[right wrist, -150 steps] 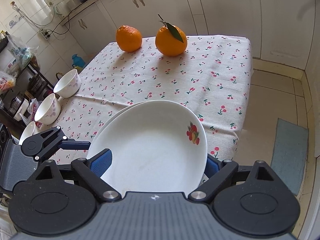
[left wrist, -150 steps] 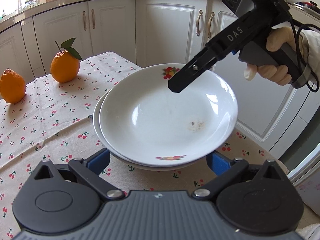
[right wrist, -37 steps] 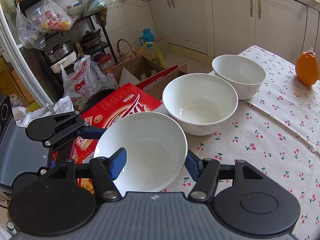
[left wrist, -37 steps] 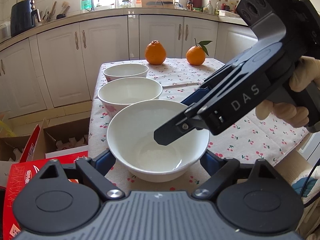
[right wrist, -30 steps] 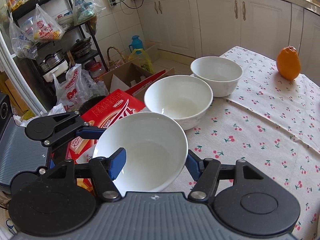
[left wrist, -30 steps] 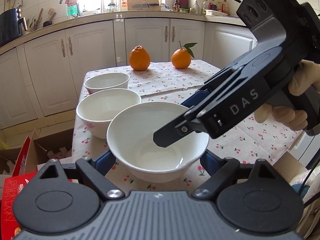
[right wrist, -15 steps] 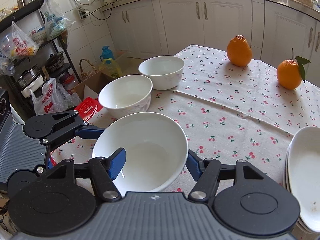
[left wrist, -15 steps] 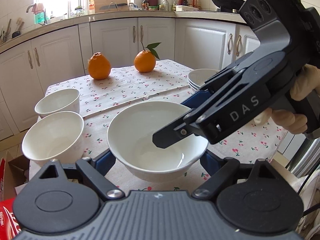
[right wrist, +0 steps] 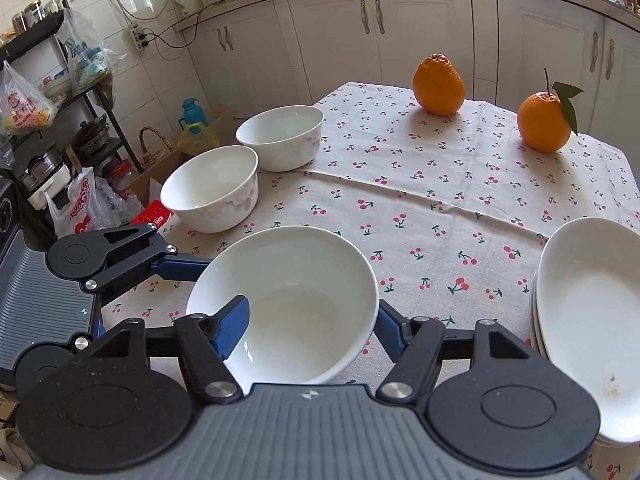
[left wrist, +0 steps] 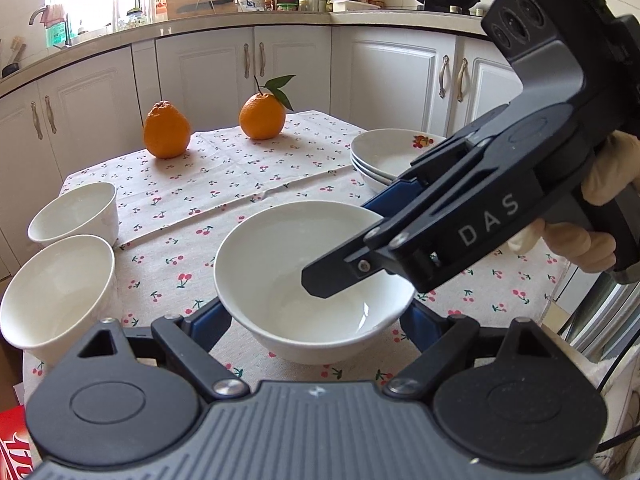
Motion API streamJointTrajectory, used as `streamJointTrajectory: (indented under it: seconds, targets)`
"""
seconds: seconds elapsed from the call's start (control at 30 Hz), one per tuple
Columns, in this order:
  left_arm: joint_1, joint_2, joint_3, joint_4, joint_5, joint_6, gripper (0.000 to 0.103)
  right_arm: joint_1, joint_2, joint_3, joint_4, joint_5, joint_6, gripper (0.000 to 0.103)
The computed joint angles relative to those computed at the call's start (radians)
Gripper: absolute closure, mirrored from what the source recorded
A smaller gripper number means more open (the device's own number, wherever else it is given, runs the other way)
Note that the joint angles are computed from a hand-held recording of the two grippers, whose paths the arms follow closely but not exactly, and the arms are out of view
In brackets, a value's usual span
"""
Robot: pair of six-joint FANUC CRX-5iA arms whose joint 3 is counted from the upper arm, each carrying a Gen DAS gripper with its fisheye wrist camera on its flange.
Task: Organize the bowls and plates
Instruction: 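Lift the white bowl with the right gripper and carry it toward the plate stack, then set the bowl down beside the plate stack and open the right gripper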
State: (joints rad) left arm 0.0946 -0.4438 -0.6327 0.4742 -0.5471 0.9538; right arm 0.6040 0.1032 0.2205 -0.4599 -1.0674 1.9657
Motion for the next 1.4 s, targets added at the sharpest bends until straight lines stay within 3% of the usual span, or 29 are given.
streamJointTrajectory:
  seconds: [0.4, 0.57, 0.63, 0.83, 1.1, 1.4]
  targets:
    - [0.003, 0.011, -0.006, 0.018, 0.0, 0.005, 0.013, 0.004, 0.009, -0.004, 0.012, 0.009, -0.018, 0.029]
    - [0.007, 0.006, -0.019, 0.052, -0.001, -0.025, 0.007, -0.002, 0.011, 0.001, -0.022, -0.002, 0.006, 0.014]
    - [0.015, -0.001, -0.026, 0.062, -0.009, -0.03, 0.005, 0.01, -0.002, -0.018, -0.007, 0.025, 0.011, 0.003]
    - [0.054, -0.04, -0.032, 0.04, -0.083, 0.001, 0.005, 0.028, -0.023, -0.035, 0.005, 0.069, 0.044, 0.0]
    - [0.194, -0.129, -0.016, -0.026, -0.256, 0.036, 0.005, 0.072, -0.023, -0.018, 0.027, 0.089, 0.102, 0.0]
    - [0.348, -0.188, -0.007, -0.059, -0.284, 0.031, 0.004, 0.163, -0.009, -0.022, 0.128, 0.152, 0.135, 0.0]
